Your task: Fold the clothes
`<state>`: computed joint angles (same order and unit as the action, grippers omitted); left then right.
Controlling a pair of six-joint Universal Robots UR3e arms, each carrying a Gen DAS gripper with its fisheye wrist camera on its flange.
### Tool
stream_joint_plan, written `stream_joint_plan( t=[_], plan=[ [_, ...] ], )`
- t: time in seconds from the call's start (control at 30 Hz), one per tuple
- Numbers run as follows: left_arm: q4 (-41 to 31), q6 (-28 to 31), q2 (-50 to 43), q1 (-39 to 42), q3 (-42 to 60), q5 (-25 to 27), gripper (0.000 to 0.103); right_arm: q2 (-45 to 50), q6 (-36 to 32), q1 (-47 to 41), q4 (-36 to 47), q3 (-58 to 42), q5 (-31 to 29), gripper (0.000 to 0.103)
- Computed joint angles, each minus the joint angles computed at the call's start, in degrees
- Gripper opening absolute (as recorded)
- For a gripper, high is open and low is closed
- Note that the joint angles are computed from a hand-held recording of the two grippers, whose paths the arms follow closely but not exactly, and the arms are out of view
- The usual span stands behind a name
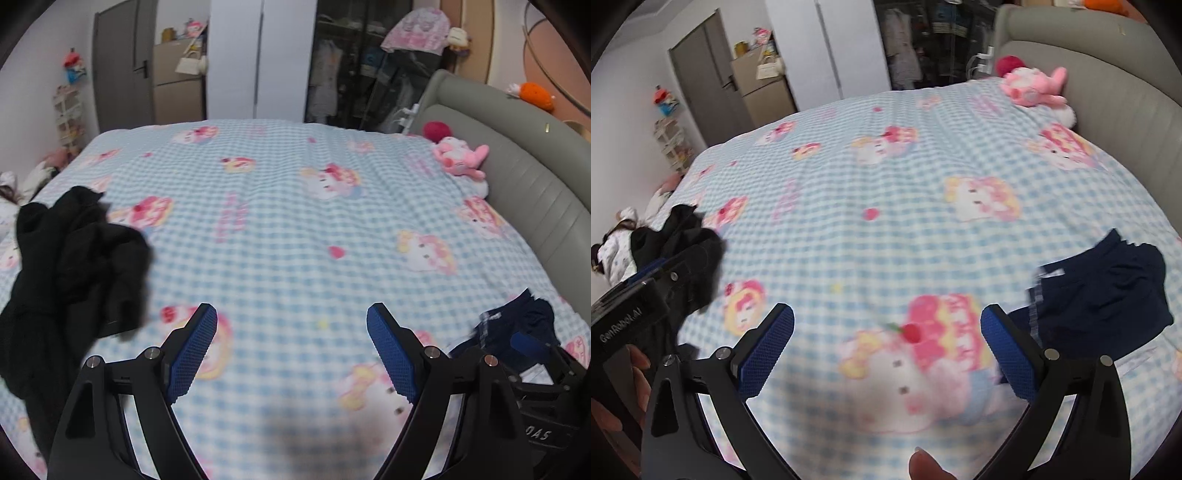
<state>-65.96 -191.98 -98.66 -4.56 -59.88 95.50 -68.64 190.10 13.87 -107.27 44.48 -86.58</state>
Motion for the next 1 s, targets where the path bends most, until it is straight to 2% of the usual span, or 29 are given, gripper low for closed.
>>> stream_joint_plan(
  t=[0.1,0.17,0.27,0.43,0.57,0.67,0.83,0.9,1.0],
  plan=[
    [-2.72,0.09,7.07,1.76,-5.92,1.43,0.085,-1.66,2.12,3.64,-0.82,1.51,-1.59,0.102],
    [-1.59,0.02,14.01,3.46,-12.68,-0.43,0.086,-4.46,3.42,5.74,-1.93,4.87,-3.07,0.102],
    [-0.60,-0.68,23.01,4.43,-20.55,-0.40,0.086,-10.10,5.12,9.11,-3.62,11.31,-4.95,0.102],
    [-10.17,-1.46,35.37,1.56,-26.71,4.89,0.086,-19.63,5.64,15.50,-5.31,21.95,-9.68,0.102],
    [-13.66,-6.53,44.03,-6.03,-32.08,10.38,0.086,-27.93,8.34,18.91,-5.64,30.61,-10.25,0.102],
    [-16.52,-13.31,45.19,-15.08,-33.07,16.71,0.086,-32.30,12.03,24.10,-6.06,35.57,-14.64,0.102],
    [-20.29,-23.85,47.23,-26.51,-34.69,21.69,0.086,-37.34,18.22,31.41,-2.89,39.24,-19.70,0.102],
    [-21.49,-25.70,47.71,-29.54,-34.93,22.94,0.086,-38.97,19.95,33.80,-1.36,40.14,-22.22,0.102],
    [-23.27,-29.10,48.16,-33.82,-34.56,25.21,0.086,-41.73,20.25,33.82,-0.09,41.96,-21.99,0.102]
  ],
)
